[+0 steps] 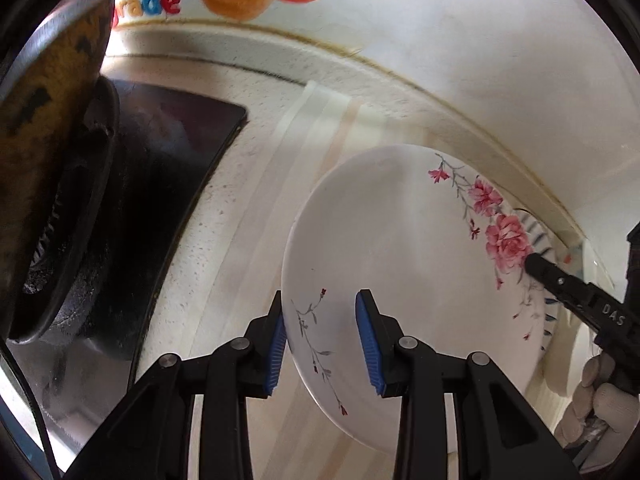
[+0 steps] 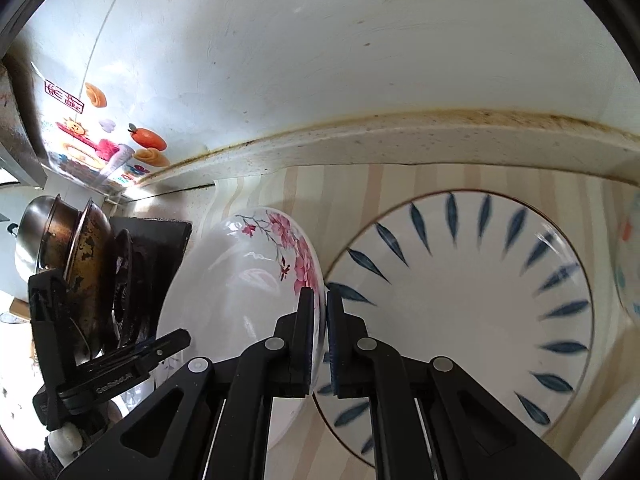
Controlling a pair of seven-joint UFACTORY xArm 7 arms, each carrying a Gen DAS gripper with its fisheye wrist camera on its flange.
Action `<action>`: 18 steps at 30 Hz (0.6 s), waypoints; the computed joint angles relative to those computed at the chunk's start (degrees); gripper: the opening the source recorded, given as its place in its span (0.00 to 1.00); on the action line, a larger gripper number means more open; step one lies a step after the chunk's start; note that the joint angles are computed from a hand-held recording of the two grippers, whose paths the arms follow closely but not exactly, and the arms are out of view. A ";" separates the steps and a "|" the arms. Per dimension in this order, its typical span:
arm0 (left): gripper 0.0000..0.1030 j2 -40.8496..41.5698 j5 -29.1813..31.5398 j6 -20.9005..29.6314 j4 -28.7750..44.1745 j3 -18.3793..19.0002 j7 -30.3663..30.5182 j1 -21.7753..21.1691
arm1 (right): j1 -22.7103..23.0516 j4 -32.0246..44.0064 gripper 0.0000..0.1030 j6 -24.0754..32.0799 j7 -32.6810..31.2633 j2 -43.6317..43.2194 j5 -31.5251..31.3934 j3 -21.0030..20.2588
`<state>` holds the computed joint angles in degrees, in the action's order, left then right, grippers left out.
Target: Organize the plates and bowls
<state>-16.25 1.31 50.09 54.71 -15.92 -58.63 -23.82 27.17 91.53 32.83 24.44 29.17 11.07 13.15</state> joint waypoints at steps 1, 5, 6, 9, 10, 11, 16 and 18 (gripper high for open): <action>0.30 -0.47 -0.03 -0.16 0.25 -0.20 0.10 -0.27 | -0.18 -1.39 0.07 -0.46 0.15 -1.05 0.28 0.01; 0.30 -0.89 -0.35 -0.10 1.76 -0.83 0.93 -1.09 | -0.97 -8.93 0.07 -3.11 0.83 -6.96 1.46 0.19; 0.30 -0.89 -0.30 -0.28 1.91 -0.97 1.20 -1.27 | -1.89 -11.88 0.07 -4.72 0.45 -9.11 3.34 0.91; 0.30 -1.03 1.53 1.73 4.44 -2.71 0.04 -1.88 | -2.76 -18.10 0.07 -6.84 0.47 -14.42 5.83 1.36; 0.30 -1.54 1.78 1.95 4.45 -3.00 -0.03 -2.22 | -2.69 -19.59 0.07 -7.14 0.76 -15.86 5.93 1.25; 0.30 -1.69 1.67 2.01 4.86 -3.17 0.12 -2.60 | -2.70 -22.24 0.07 -7.82 1.14 -18.44 6.47 1.25; 0.30 -1.56 1.37 4.47 7.29 -5.71 -1.75 -5.09 | -2.62 -33.50 0.07 -9.78 -0.56 -30.29 12.88 1.00; 0.30 -1.61 0.71 4.95 7.52 -6.47 -2.90 -6.29 | -1.75 -38.22 0.07 -9.46 -1.13 -35.72 15.04 0.22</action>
<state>-17.85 2.02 55.04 62.23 -22.39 -61.52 -30.12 25.43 53.31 23.37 23.30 -6.55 26.11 13.37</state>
